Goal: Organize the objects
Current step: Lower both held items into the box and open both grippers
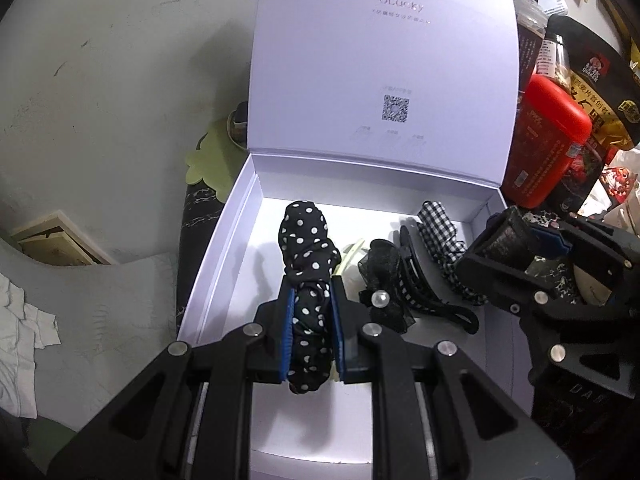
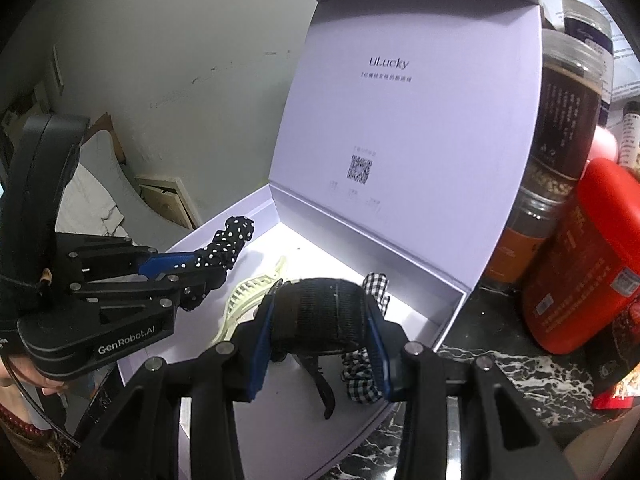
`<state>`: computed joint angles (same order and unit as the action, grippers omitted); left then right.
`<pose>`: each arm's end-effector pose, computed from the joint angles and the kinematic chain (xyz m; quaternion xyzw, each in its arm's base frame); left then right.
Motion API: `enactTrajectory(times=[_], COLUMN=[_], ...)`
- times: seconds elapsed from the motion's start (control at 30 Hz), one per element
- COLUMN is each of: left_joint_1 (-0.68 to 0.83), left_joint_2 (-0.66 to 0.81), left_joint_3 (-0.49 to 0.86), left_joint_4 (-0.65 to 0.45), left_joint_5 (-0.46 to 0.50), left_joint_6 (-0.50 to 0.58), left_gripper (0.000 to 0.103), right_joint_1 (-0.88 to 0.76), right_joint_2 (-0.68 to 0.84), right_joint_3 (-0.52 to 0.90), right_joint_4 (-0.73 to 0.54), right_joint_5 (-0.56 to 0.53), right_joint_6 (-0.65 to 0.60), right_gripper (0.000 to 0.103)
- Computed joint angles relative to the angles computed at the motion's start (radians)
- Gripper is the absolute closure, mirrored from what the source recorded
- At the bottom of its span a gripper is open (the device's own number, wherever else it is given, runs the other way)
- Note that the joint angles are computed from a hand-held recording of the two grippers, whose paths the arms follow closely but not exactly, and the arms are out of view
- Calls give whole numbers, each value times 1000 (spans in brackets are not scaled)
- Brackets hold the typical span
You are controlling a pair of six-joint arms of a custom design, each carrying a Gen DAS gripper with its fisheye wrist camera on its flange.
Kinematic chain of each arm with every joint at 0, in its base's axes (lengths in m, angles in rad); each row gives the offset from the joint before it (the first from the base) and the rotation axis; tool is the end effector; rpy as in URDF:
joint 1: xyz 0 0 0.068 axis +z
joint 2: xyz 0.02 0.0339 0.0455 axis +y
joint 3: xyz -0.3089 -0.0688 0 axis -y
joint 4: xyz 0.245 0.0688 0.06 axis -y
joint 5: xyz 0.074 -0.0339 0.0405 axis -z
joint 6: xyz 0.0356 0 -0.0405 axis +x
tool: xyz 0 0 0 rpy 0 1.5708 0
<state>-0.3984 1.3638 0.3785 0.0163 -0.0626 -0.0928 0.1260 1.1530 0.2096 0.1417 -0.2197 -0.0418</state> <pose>0.1888 -0.0771 0.1545 0.1361 0.9449 -0.0430 0.2946 0.1604 0.0281 0.1546 -0.1182 0.9147 0.1172 0.3683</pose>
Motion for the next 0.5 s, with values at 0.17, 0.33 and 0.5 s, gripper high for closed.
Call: enactTrajectory(times=[0.17,0.33,0.5], left_joint_1=[18,12,15], left_joint_2=[16,56,68], left_joint_3=[-10,-18,-23], left_joint_4=[23,57,66], left_joint_5=[25,26,55], left_joint_6=[2,8,7], left_gripper=[88,88,88], right_joint_1=[-7,-8,-33], right_joint_2=[54,119,145], right_joint_3=[-16,-24,-25], right_joint_4=[61,118,135], right_joint_5=[-16,-16,-47], right_joint_6=[2,-7,-14], right_gripper=[61,61,60])
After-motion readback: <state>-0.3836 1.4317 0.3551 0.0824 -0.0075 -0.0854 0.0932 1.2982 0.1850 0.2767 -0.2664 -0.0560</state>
